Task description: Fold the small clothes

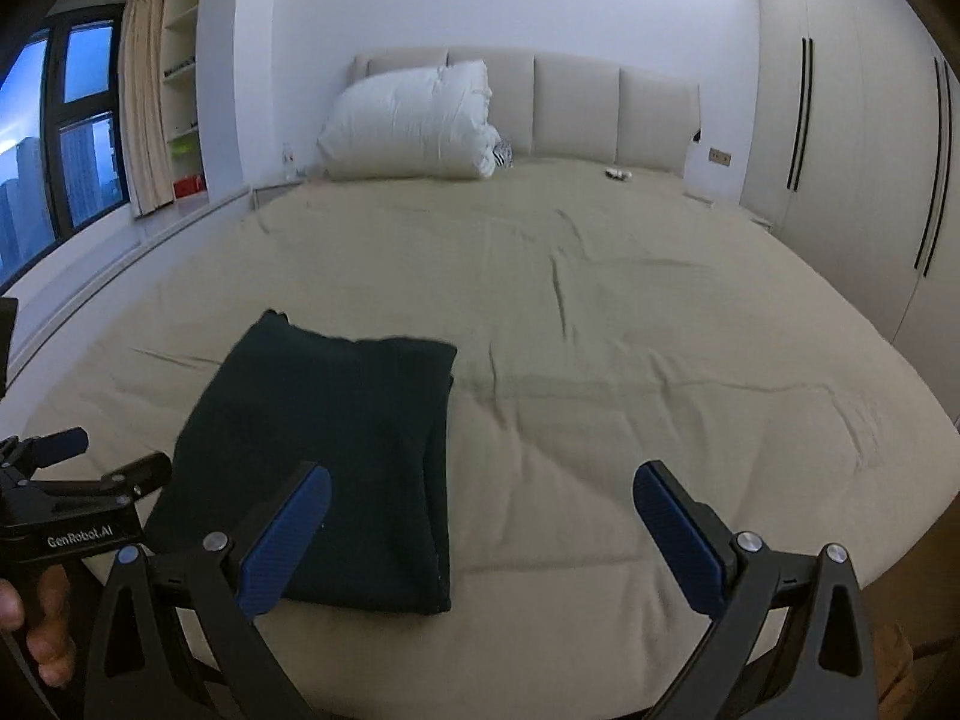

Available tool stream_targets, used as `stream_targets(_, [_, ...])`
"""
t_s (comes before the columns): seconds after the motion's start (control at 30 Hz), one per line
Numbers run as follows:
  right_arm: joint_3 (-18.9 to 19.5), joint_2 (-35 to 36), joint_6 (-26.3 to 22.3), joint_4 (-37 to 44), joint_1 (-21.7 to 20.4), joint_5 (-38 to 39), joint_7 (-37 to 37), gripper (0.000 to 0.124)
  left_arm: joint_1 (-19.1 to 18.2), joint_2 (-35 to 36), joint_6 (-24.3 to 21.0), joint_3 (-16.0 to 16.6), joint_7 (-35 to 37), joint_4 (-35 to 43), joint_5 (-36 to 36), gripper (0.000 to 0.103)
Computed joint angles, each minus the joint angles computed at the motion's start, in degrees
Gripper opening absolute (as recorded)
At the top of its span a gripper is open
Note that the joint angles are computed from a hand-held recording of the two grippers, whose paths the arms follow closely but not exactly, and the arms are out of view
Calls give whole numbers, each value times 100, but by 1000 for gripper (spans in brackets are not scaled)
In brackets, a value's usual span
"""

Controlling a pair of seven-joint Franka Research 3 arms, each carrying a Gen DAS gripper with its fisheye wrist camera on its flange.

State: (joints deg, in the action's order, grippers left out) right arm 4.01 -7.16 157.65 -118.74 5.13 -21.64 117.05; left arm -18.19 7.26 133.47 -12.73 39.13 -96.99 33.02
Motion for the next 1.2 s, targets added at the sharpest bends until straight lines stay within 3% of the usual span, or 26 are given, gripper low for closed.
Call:
stream_targets(0.33, [-48,34,-399,12,98,344,-142,103,88,175,90,61,312,157,-230,103])
stream_targets(1.2, [-70,-138,-498,-144,27,708,-605,103,71,205,9,70,287,198,-325,103])
